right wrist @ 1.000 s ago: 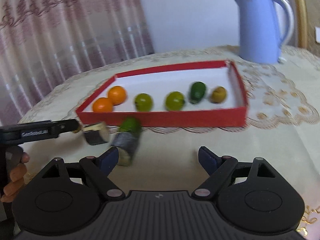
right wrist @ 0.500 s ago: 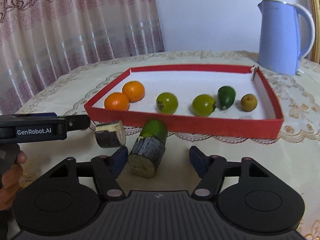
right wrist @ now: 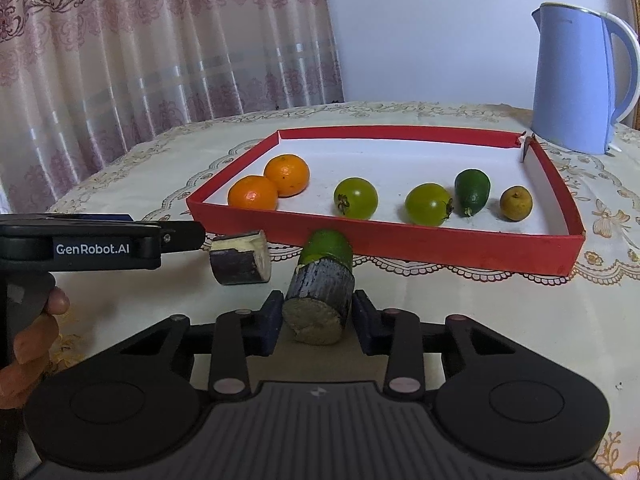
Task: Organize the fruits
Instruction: 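Reach the right gripper to the cut dark-skinned vegetable piece and close, then lift the vegetable piece into the red tray and open the right gripper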
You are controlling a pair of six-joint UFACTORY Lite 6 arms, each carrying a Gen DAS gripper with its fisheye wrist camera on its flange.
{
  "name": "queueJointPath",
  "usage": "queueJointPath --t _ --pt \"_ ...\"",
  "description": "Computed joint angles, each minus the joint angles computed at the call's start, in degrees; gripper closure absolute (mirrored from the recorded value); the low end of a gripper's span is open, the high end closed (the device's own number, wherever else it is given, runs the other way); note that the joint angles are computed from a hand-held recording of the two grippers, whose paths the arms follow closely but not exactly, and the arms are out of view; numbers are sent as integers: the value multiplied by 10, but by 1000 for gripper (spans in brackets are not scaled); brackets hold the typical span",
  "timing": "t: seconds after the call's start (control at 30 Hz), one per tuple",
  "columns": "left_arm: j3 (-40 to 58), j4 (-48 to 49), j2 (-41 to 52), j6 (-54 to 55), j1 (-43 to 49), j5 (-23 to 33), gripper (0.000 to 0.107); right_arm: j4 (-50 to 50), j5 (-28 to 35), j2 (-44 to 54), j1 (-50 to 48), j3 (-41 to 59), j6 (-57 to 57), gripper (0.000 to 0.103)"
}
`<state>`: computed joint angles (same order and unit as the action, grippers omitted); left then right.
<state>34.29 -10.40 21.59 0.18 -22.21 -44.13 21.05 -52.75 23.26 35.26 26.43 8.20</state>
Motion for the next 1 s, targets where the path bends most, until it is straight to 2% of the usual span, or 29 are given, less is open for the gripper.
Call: queueJointPath --t 1.0 --pt "12 -11 11 15 -6 14 15 72 -21 -92 -18 -97 -64 70"
